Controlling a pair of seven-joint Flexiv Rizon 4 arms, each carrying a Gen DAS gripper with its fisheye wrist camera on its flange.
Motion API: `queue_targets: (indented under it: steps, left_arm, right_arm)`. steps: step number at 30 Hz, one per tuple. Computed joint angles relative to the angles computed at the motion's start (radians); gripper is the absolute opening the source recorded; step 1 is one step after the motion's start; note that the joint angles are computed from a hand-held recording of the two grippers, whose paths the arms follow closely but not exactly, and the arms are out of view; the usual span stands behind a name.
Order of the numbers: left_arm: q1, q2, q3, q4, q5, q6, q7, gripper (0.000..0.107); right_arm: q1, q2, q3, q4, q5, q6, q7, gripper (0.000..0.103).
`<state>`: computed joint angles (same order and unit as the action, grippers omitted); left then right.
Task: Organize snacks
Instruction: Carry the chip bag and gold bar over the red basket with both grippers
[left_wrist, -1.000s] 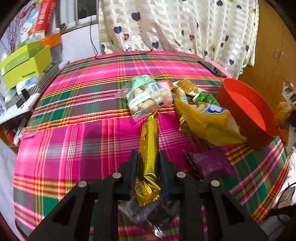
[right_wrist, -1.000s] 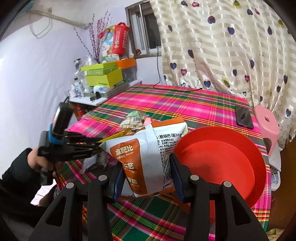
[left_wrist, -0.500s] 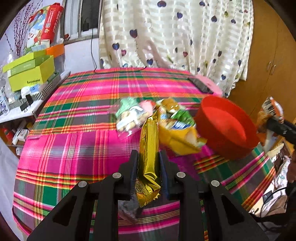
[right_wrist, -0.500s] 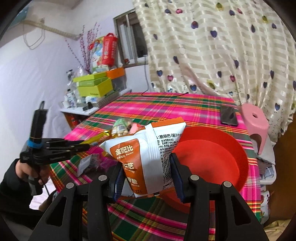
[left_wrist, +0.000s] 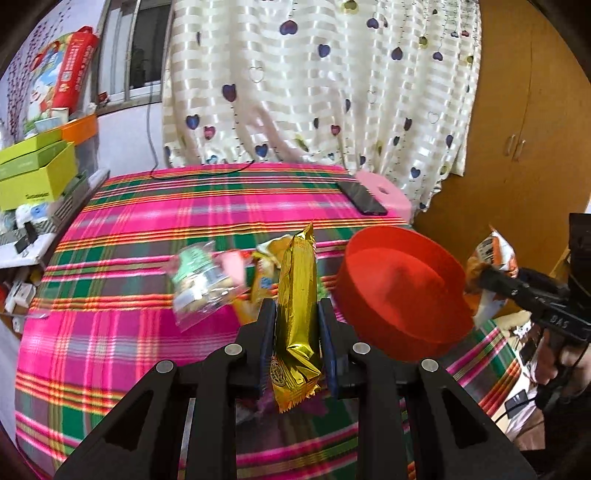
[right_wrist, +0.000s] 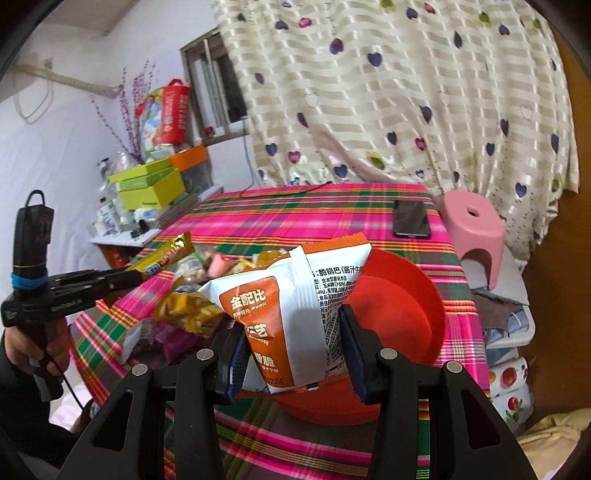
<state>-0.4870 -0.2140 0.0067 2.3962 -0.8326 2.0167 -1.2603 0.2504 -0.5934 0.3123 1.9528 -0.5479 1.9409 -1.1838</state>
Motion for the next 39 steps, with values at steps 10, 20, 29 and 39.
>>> queue_targets:
  steps: [10,20,29,39]
  left_arm:
    - [-0.008,-0.078,0.022,-0.144,0.107,-0.099,-0.02,0.024]
    - [-0.115,-0.187,0.183,-0.31,0.197,-0.277,-0.08,0.024]
    - [-0.101,-0.267,0.208,-0.415,0.292,-0.38,-0.178,0.024]
    - [-0.128,-0.319,0.292,-0.483,0.417,-0.466,-0.325,0.024]
  right_arm:
    - [0.006,-0.048,-0.023,-0.061,0.055,-0.058,0.023,0.043]
    - [0.001,-0.085,-0.014,-0.116,0.13,-0.181,0.008,0.044]
    - [-0.01,-0.099,0.011,-0.158,0.191,-0.25,-0.048,0.044]
    - [-0.04,-0.103,0.056,-0.171,0.23,-0.259,-0.119,0.056]
